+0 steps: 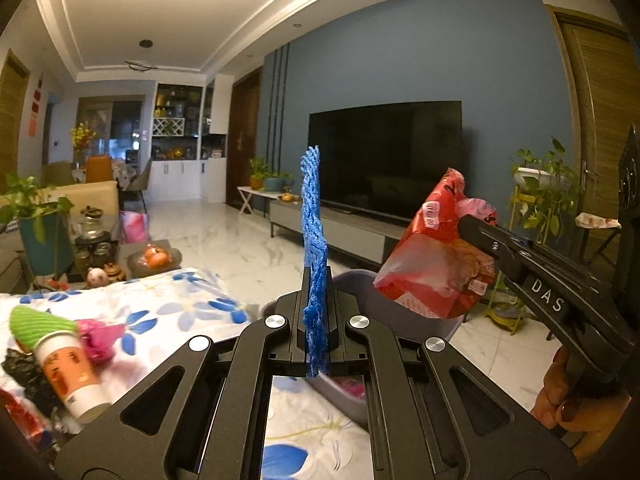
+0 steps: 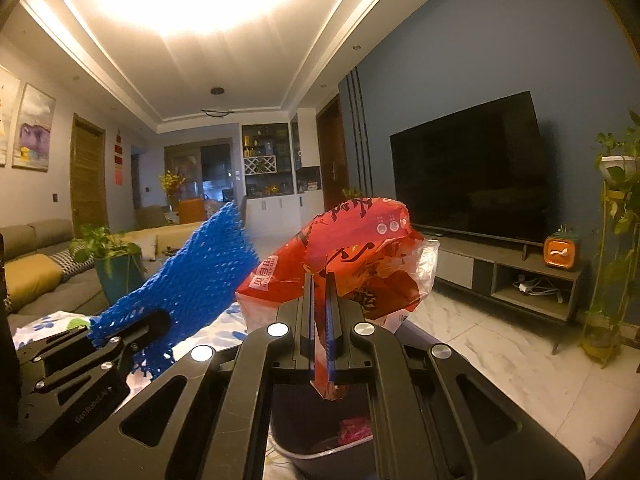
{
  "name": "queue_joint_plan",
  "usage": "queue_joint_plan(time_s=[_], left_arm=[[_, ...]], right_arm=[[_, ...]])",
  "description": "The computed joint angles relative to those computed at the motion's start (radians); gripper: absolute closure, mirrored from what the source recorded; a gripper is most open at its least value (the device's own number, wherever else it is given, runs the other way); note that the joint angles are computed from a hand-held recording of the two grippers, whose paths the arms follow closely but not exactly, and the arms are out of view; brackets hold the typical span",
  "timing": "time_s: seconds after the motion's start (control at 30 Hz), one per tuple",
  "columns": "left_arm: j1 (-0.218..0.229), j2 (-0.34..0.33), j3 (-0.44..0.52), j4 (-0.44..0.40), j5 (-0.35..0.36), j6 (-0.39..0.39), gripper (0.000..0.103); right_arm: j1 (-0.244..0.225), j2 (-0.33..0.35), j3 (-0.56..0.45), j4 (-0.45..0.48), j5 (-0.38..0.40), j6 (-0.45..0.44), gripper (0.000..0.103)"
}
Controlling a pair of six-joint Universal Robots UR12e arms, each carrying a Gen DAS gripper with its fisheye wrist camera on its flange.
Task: Collect trash
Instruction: 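Lift the blue net and red snack bag and carry both over the grey bin, then open both tools over the bin to drop the net and snack bag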
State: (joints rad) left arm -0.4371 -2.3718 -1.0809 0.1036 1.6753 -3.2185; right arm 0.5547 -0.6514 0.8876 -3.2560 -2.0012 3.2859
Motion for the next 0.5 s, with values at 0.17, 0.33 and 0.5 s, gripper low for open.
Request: queue_joint_plan(time_s=[0.17,0.33,0.5], left_arm=[[0.004,-0.032,0.049,-0.036,-0.025,-0.002,0.100],[0.012,-0.053,0.085,-0.075,-0.050,-0.019,0.100],[0.013,-0.078,0.126,-0.103,-0.059,-0.020,0.100]], right_arm=[[-0.004,0.020,-0.038,0.036,-0.014,-0.005,0.098],[-0.010,0.035,-0.062,0.061,-0.015,-0.001,0.098],[-0.018,0.046,-0.083,0.087,-0.007,0.007,0.098]])
